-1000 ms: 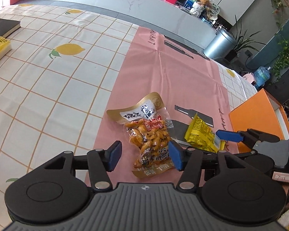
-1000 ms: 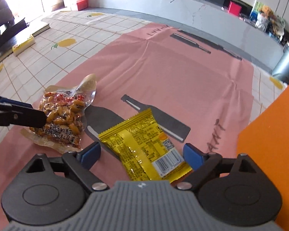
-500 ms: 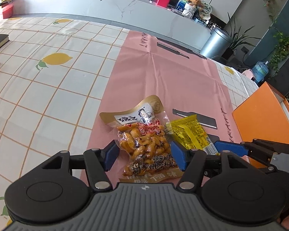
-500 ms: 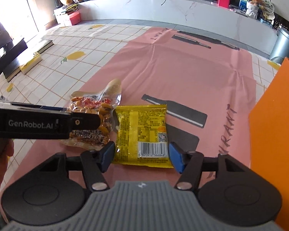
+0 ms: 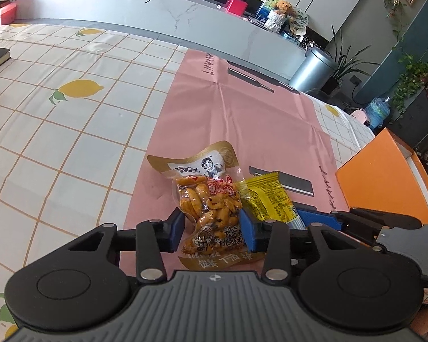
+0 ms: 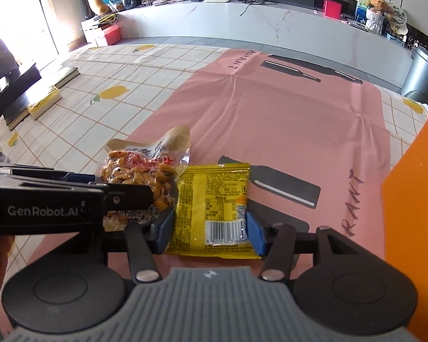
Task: Organize snacks
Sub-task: 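Grasp peanut bag with left gripper while right gripper grasps yellow packet, then lift peanut bag with left gripper while right gripper carries yellow packet to box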
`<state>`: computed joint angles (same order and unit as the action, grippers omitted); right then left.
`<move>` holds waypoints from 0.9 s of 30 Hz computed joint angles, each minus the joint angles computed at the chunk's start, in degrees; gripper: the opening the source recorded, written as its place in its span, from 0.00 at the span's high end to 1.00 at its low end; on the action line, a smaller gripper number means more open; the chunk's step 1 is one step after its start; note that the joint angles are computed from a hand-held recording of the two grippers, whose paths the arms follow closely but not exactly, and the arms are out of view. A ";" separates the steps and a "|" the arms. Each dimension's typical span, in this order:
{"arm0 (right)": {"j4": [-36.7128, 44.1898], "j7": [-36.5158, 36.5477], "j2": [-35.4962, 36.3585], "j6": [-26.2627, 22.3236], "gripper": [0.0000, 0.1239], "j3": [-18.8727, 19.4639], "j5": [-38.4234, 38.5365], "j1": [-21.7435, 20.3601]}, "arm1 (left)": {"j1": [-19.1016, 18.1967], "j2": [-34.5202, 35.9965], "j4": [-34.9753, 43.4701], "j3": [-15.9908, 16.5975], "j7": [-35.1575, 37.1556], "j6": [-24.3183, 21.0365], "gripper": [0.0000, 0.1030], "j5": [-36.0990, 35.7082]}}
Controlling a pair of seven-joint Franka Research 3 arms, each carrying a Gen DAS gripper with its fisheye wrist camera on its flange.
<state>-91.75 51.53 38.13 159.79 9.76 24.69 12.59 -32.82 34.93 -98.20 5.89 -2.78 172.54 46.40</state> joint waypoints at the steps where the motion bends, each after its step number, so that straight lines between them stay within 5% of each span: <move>1: -0.34 -0.07 -0.22 0.03 0.59 0.07 0.12 -0.11 | -0.69 -0.19 -0.51 1.23 -1.35 1.62 0.58 0.88; 8: -2.51 -0.28 -1.26 1.81 0.59 0.17 1.22 -0.17 | 0.40 1.41 1.11 -0.02 2.41 1.51 0.52 -1.19; 15: -3.28 -0.74 -1.50 2.79 0.59 0.27 0.22 -0.05 | -7.11 3.26 3.09 8.89 -5.60 0.71 0.39 4.02; 22: -3.25 -0.42 -1.46 2.84 0.59 0.32 0.20 -0.06 | -3.79 3.61 5.79 3.33 -2.78 -5.38 0.40 8.67; 27: -3.39 1.34 -1.69 2.76 0.59 -0.01 0.66 0.18 | -2.69 2.39 3.94 3.09 -9.14 -1.95 0.46 11.43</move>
